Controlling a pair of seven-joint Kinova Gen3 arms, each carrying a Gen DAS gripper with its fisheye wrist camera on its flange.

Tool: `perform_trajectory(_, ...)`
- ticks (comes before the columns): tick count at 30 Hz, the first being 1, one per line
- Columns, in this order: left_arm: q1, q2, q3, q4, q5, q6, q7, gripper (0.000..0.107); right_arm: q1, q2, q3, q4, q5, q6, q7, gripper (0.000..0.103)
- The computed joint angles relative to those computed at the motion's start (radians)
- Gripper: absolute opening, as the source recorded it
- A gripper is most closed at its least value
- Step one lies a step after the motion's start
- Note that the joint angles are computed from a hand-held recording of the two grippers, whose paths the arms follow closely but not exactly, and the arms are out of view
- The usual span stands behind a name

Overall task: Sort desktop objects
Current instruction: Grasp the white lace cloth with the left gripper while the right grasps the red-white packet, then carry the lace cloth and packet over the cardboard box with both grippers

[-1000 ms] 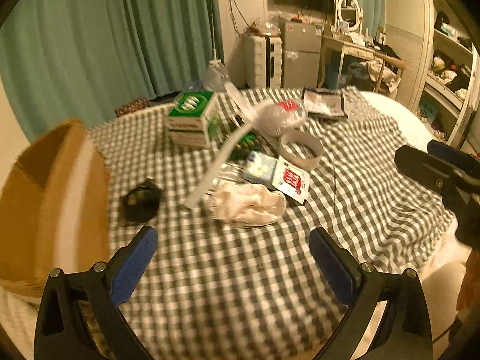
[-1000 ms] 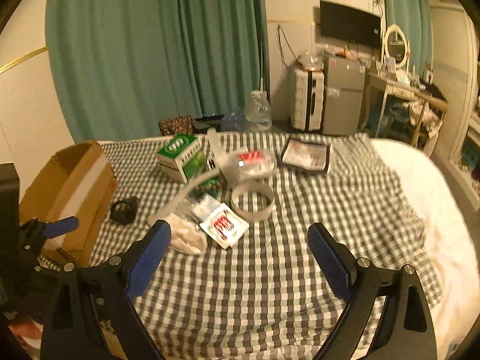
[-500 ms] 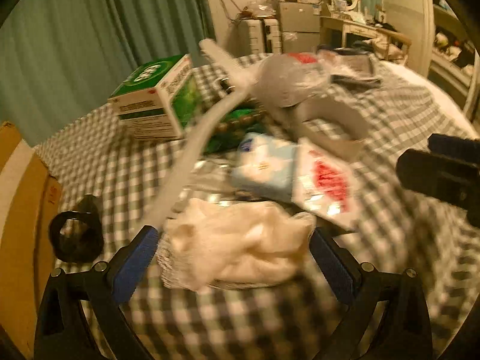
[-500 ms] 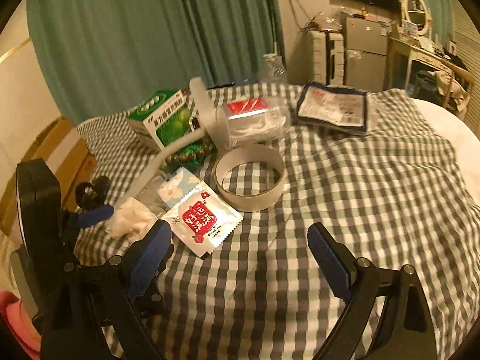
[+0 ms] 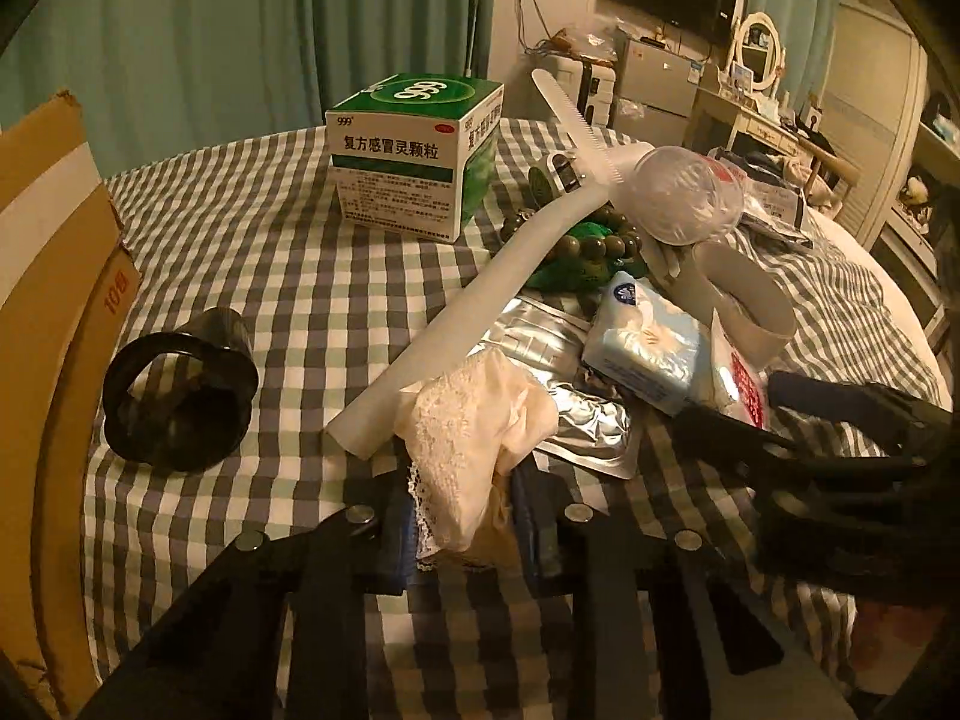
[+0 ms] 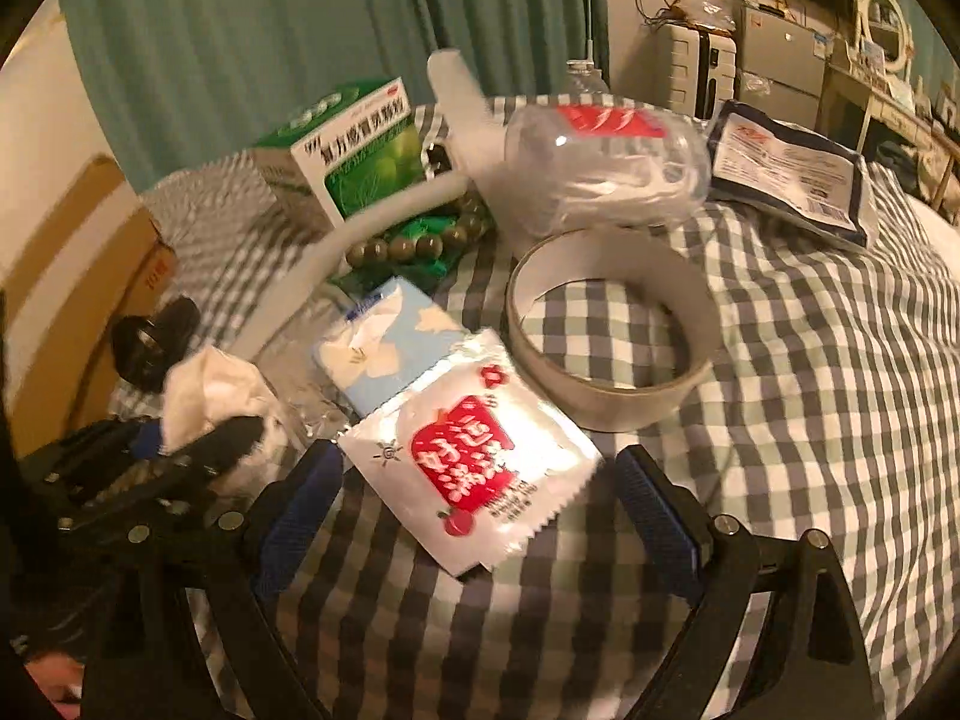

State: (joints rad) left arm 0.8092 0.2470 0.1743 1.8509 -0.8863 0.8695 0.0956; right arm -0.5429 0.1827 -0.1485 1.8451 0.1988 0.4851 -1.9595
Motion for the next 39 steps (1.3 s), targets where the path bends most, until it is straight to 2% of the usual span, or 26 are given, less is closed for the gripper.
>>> perform_trajectory(1, 0.000, 0.001, 0.001, -0.001, 0.001, 0.002, -0.004, 0.026, -0.028, 0.004, 0.018, -0.004, 0.035, 0.013, -0.033, 0.067)
perform_trajectory(3, 0.004, 0.005, 0.000, -0.005, 0.002, 0.009, -0.009, 0.026, -0.045, -0.002, 0.025, 0.004, 0.063, 0.012, -0.051, 0.063)
perform_trajectory(4, 0.007, 0.006, -0.003, -0.006, 0.002, 0.008, -0.010, 0.026, -0.027, -0.003, 0.005, 0.002, 0.054, 0.016, -0.036, 0.051)
perform_trajectory(7, 0.009, 0.004, -0.006, -0.006, 0.005, 0.012, -0.012, 0.026, -0.009, -0.012, -0.011, 0.001, 0.015, 0.032, 0.006, 0.028)
perform_trajectory(8, 0.011, 0.002, -0.006, -0.007, 0.009, 0.019, -0.019, 0.026, -0.002, -0.018, -0.017, 0.006, 0.000, 0.035, 0.019, 0.024)
perform_trajectory(10, 0.013, -0.003, 0.001, -0.011, 0.016, 0.037, -0.025, 0.026, 0.004, -0.027, -0.020, 0.010, -0.017, 0.047, 0.028, 0.006)
perform_trajectory(13, 0.009, -0.019, 0.009, -0.019, 0.042, 0.055, -0.029, 0.026, 0.014, -0.070, -0.010, 0.036, -0.064, 0.046, 0.036, 0.003)
perform_trajectory(16, 0.011, -0.048, 0.026, -0.028, 0.056, 0.083, -0.019, 0.026, 0.077, -0.127, -0.042, 0.055, -0.154, 0.046, 0.091, 0.003)
perform_trajectory(18, 0.013, -0.081, 0.040, -0.034, 0.063, 0.090, -0.014, 0.026, 0.073, -0.165, -0.039, 0.060, -0.152, 0.056, 0.081, 0.003)
perform_trajectory(21, -0.014, -0.132, 0.066, -0.047, 0.094, 0.060, -0.068, 0.026, 0.069, -0.218, -0.015, 0.066, -0.233, 0.072, 0.119, 0.003)
perform_trajectory(23, -0.017, -0.152, 0.095, -0.083, 0.097, 0.102, -0.114, 0.026, 0.088, -0.257, -0.033, 0.066, -0.263, 0.100, 0.116, 0.003)
perform_trajectory(25, 0.002, -0.165, 0.105, -0.116, 0.094, 0.150, -0.146, 0.026, 0.123, -0.296, -0.091, 0.065, -0.228, 0.126, 0.073, 0.003)
perform_trajectory(27, 0.047, -0.185, 0.072, -0.164, 0.121, 0.193, -0.212, 0.026, 0.103, -0.327, -0.101, 0.054, -0.190, 0.158, 0.033, 0.003)
perform_trajectory(28, 0.041, -0.197, 0.072, -0.184, 0.145, 0.196, -0.253, 0.026, 0.103, -0.347, -0.115, 0.045, -0.176, 0.175, 0.013, 0.003)
perform_trajectory(30, -0.019, -0.220, 0.129, -0.234, 0.188, 0.229, -0.334, 0.026, 0.101, -0.370, -0.133, 0.017, -0.161, 0.207, -0.010, 0.003)
perform_trajectory(32, -0.064, -0.228, 0.190, -0.306, 0.192, 0.310, -0.415, 0.026, 0.100, -0.401, -0.157, -0.028, -0.139, 0.256, -0.027, 0.003)
perform_trajectory(36, -0.052, -0.236, 0.211, -0.450, 0.181, 0.473, -0.578, 0.026, 0.109, -0.429, -0.228, -0.140, -0.068, 0.345, -0.072, 0.003)
perform_trajectory(39, -0.053, -0.265, 0.226, -0.545, 0.177, 0.558, -0.652, 0.026, 0.093, -0.417, -0.263, -0.240, -0.045, 0.387, -0.085, 0.003)
